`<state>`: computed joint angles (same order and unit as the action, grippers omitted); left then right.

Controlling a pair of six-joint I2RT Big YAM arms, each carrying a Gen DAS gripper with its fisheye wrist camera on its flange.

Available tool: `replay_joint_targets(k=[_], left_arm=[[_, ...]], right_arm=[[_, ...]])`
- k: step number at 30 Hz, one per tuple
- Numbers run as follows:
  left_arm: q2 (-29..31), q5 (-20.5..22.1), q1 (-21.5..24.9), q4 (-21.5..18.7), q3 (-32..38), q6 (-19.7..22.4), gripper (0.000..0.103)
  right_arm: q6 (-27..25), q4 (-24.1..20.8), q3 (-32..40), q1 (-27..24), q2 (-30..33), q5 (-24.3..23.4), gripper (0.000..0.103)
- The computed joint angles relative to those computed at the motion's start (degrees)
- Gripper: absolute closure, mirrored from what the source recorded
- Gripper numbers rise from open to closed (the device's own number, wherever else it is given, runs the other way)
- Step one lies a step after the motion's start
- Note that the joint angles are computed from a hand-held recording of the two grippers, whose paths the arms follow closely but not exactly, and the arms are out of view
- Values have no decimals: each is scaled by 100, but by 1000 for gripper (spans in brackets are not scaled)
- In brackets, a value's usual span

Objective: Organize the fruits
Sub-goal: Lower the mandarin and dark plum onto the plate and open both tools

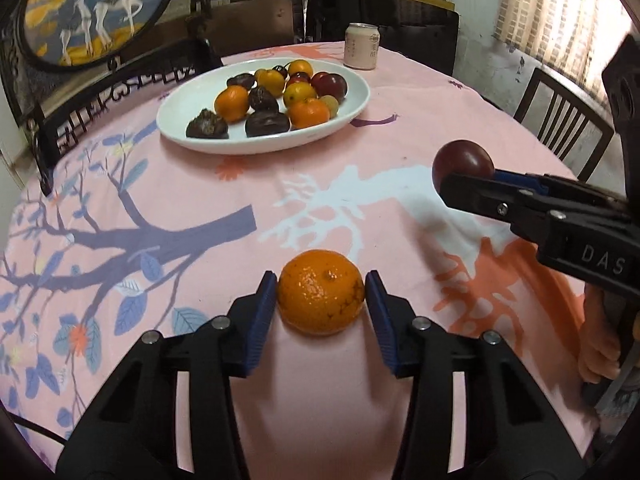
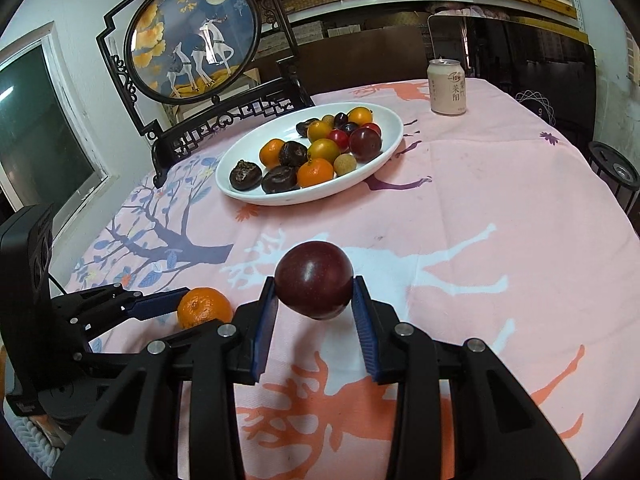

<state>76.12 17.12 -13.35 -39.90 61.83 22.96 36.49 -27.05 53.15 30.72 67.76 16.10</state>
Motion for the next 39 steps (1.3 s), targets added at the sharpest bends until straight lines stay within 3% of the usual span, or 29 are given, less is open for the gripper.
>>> replay_joint_targets(k=[4, 10, 14, 18, 26, 27, 29, 31, 34, 39], left_arm=[[15, 78, 78, -81, 64, -120, 57], [220, -301, 303, 133, 619, -592, 57], [714, -454, 365, 90, 1504, -1005, 57], [1514, -654, 283, -92, 2548, -1478, 57], [2796, -748, 139, -604, 3851, -1706, 57], [2868, -726, 150, -616, 3912, -1769, 56], [2909, -637, 185, -563, 3932, -1861, 44], [2809, -600, 189, -440, 3830, -1821, 43], [2609, -618, 172, -248, 3666, -1825, 35], [2169, -1014, 75, 124, 3217, -1613, 32]], right_arm=[[39, 20, -27, -1, -13, 23, 65], [-93, 54, 78, -133, -19, -169, 65], [-516, -256, 661, -389, 207, -178, 65], [-845, -237, 1382, -671, 725, -236, 65], [-1250, -129, 2457, -886, 2032, -642, 64], [-1307, -95, 2485, -907, 2126, -661, 64], [-1276, -15, 2395, -946, 2141, -668, 62], [-1269, 168, 2216, -1001, 2023, -741, 62], [-1299, 283, 2062, -989, 1825, -603, 49], [-1216, 486, 1779, -952, 1443, -509, 44]])
